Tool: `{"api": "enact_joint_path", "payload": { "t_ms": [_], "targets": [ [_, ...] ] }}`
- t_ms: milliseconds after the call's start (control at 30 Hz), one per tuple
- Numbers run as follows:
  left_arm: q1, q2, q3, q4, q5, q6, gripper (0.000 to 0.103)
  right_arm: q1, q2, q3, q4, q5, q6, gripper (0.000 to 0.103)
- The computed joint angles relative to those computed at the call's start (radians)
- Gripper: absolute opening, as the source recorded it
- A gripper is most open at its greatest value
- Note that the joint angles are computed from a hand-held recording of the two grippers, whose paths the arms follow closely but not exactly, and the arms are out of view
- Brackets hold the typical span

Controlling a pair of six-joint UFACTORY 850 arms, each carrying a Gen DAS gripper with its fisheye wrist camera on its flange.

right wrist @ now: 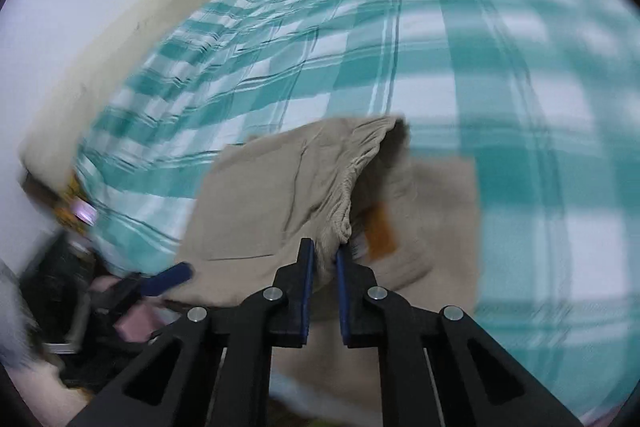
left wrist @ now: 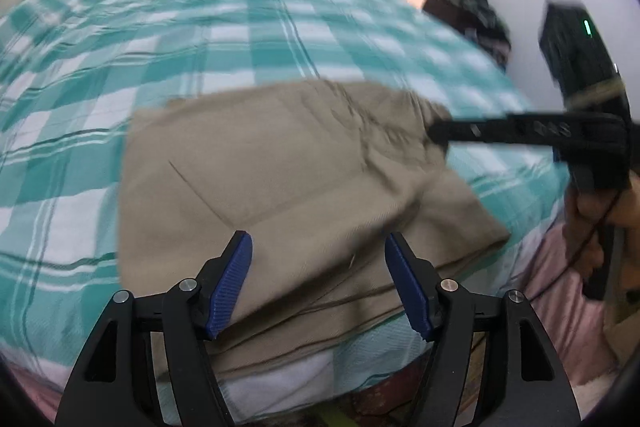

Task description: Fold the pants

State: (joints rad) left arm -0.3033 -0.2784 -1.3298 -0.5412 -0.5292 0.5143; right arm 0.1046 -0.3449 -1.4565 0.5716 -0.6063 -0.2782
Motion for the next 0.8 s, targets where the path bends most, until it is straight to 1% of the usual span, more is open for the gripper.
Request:
{"api": "enact_joint_path", "payload": {
  "t_ms": [33,67,100,133,167,200,233,267,300,367,400,500,567,633,800],
  "targets": [
    [-0.011,-0.024,-0.018,0.04,-0.013,-0.025,0.07,-0.001,-0.022,-0.011,-0.063,0.005,0.048,0.01],
    [-0.029,-0.048,-0.035,0.114,-0.017,-0.076,0.07,-0.01,-0.054,-0.026,-0.084,-0.027,0.1,0.01],
    [-0.043,-0.064,-0.043,0.17,-0.01,-0.112,0.07,-0.023,-0.07,-0.028,-0.063,-0.049,0.11,0.01],
    [-0.047,-0.067,-0.046,0.184,-0.008,-0.128,0.07,-0.042,-0.059,0.0,0.0,-0.047,0.079,0.01],
    [-0.045,-0.062,-0.044,0.156,-0.009,-0.115,0.07,-0.057,-0.046,0.024,0.074,-0.043,0.018,0.01],
    [-0.035,-0.054,-0.045,0.086,-0.028,-0.075,0.07,-0.063,-0.038,0.036,0.107,-0.042,-0.014,0.01],
    [-0.023,-0.047,-0.039,0.004,-0.038,-0.017,0.07,-0.064,-0.034,0.035,0.106,-0.047,-0.021,0.01],
    [-0.012,-0.041,-0.034,-0.056,-0.042,0.011,0.07,-0.068,-0.036,0.029,0.122,-0.068,-0.035,0.01],
    [-0.008,-0.043,-0.036,-0.074,-0.042,0.016,0.07,-0.076,-0.04,0.023,0.139,-0.092,-0.032,0.011],
    [-0.011,-0.067,-0.057,-0.023,-0.063,-0.042,0.069,-0.099,-0.046,0.027,0.22,-0.122,-0.035,0.019],
    [-0.017,-0.08,-0.067,0.015,-0.07,-0.069,0.069,-0.112,-0.046,0.032,0.25,-0.135,-0.022,0.021],
    [-0.032,-0.089,-0.077,0.058,-0.056,-0.089,0.069,-0.143,-0.038,0.067,0.357,-0.169,-0.002,0.026],
    [-0.031,-0.095,-0.085,0.044,-0.062,-0.084,0.069,-0.152,-0.034,0.085,0.376,-0.199,0.003,0.041],
    [-0.031,-0.099,-0.088,0.037,-0.063,-0.084,0.069,-0.154,-0.033,0.098,0.395,-0.202,-0.027,0.043],
    [-0.033,-0.104,-0.094,0.053,-0.062,-0.092,0.069,-0.143,-0.083,0.047,0.362,-0.182,-0.03,0.045]
  ]
}}
